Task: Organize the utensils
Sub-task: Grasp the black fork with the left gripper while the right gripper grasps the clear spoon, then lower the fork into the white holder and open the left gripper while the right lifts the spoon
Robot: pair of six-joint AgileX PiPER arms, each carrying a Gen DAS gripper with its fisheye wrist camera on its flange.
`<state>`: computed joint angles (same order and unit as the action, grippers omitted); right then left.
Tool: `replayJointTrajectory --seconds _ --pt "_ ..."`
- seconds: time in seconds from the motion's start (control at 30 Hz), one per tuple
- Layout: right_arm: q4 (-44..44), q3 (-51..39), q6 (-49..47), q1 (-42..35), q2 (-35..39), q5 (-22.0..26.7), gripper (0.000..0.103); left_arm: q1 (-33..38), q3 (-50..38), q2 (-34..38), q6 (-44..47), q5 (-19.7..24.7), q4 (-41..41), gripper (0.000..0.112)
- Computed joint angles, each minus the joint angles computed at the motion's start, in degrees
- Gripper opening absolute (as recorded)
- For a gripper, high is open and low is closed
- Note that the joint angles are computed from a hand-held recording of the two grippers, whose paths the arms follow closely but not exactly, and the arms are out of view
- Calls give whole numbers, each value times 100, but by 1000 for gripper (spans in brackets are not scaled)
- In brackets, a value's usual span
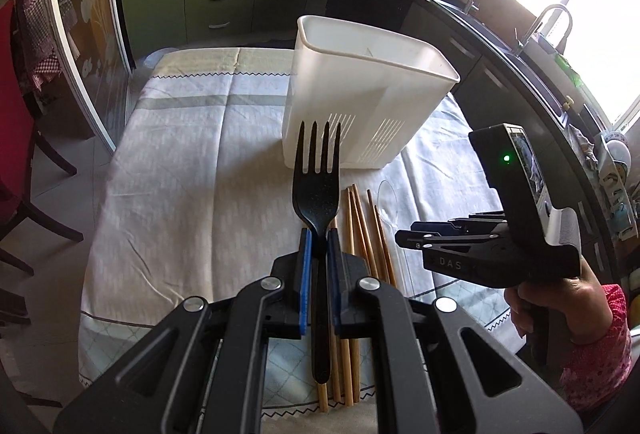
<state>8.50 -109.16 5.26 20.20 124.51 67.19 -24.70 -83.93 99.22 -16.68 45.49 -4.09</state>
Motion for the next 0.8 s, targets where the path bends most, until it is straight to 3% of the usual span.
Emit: replayJointTrajectory --seconds 0.2,0.47,0.8 --pt "-291 -313 393 264 232 215 21 152 303 -157 266 -135 -257 8" --pt "-390 -288 642 439 290 57 12 156 399 -257 386 -175 -330 8" --pt "233 1074 93 104 -729 -962 10 158 160 -273 352 -225 -339 8"
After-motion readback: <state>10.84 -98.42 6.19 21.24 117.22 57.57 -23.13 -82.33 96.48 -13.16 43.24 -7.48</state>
